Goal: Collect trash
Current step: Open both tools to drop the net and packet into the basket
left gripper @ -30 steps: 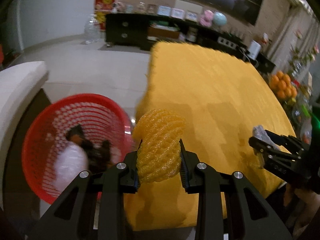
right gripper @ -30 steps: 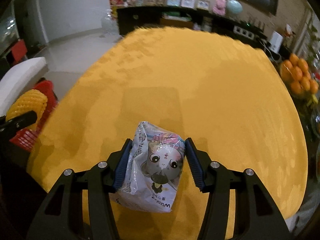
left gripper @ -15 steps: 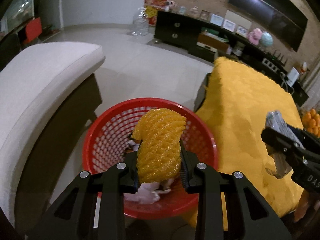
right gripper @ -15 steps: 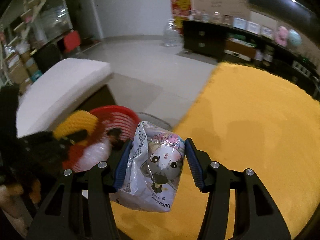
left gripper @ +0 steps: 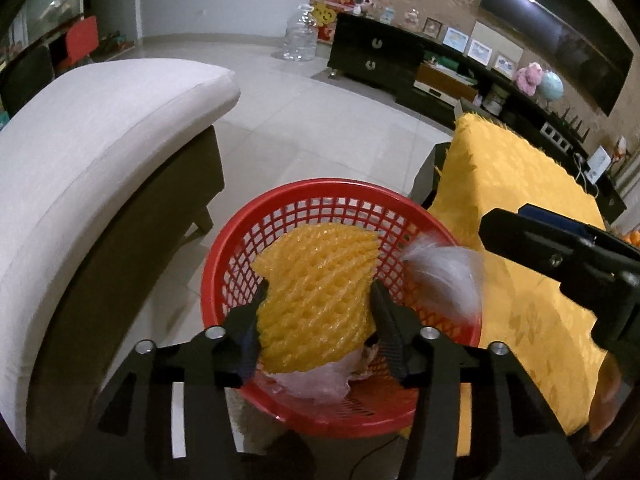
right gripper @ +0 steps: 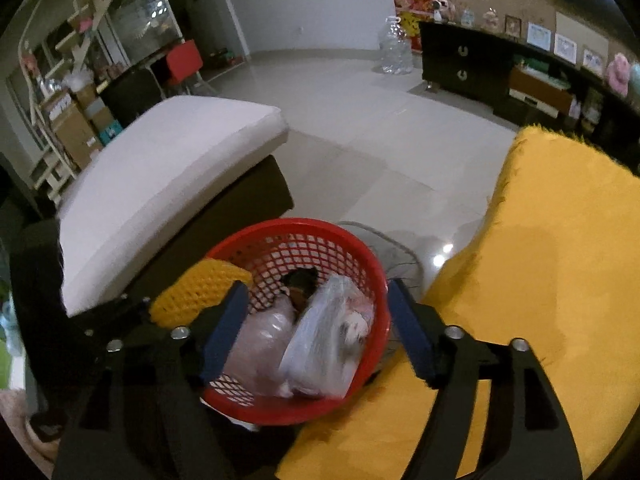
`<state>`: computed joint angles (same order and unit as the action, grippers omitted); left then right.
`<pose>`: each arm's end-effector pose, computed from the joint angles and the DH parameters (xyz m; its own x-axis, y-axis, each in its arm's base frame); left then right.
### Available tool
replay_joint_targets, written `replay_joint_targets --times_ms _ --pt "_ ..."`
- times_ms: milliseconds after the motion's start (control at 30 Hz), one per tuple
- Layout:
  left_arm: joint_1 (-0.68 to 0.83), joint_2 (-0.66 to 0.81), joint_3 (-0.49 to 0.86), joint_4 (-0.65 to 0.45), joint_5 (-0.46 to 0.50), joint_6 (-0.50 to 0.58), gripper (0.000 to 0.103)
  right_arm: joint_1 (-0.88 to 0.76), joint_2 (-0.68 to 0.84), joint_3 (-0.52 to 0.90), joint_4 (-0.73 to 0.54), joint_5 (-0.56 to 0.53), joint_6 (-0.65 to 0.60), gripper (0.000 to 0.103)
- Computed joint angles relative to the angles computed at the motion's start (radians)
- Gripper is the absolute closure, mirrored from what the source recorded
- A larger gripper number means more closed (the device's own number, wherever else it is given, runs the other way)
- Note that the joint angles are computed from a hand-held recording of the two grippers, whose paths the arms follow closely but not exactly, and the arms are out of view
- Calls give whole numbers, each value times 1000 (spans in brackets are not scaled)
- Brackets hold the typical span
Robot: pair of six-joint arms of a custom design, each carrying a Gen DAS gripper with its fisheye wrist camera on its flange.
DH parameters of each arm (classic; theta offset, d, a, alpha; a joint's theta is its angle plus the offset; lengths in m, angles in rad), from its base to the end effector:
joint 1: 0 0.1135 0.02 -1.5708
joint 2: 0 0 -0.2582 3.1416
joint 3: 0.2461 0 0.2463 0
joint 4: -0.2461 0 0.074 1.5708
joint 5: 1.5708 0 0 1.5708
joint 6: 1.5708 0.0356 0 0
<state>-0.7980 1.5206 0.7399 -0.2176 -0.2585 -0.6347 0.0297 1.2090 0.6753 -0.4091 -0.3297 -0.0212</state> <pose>0.2004 -0.1925 0.1548 -0.8256 0.0256 -0.5636 0.1316 0.9802 -0.1482 0.2276 0.0183 0.1980 -0.8040 -0.0439 -0.5929 -0.2353 0.9394 0.2495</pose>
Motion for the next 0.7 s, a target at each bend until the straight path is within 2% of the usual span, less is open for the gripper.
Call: replay_joint_targets --times_ms 133,233,267,333,567,667,700 --pt "0 -28 -17 5 -6 -8 42 -20 -38 -5 -30 -18 19 33" --pt "-15 -43 -15 -4 -23 -6 37 -39 -123 -35 -55 5 12 33" --pt "-19 -47 -14 -6 -29 -5 36 -44 -137 -39 -59 13 8 32" --pt "-38 -59 -6 -22 -51 -9 32 -66 -187 -61 -65 28 1 22" --pt "-111 -104 31 -95 -150 -31 25 -155 -358 -132 -124 39 -49 20" --pt "-159 -121 51 -152 -221 -52 22 -168 -464 -169 -155 64 -61 9" --pt "-178 -131 57 -175 -245 -64 21 -164 -501 -178 -169 77 -65 9"
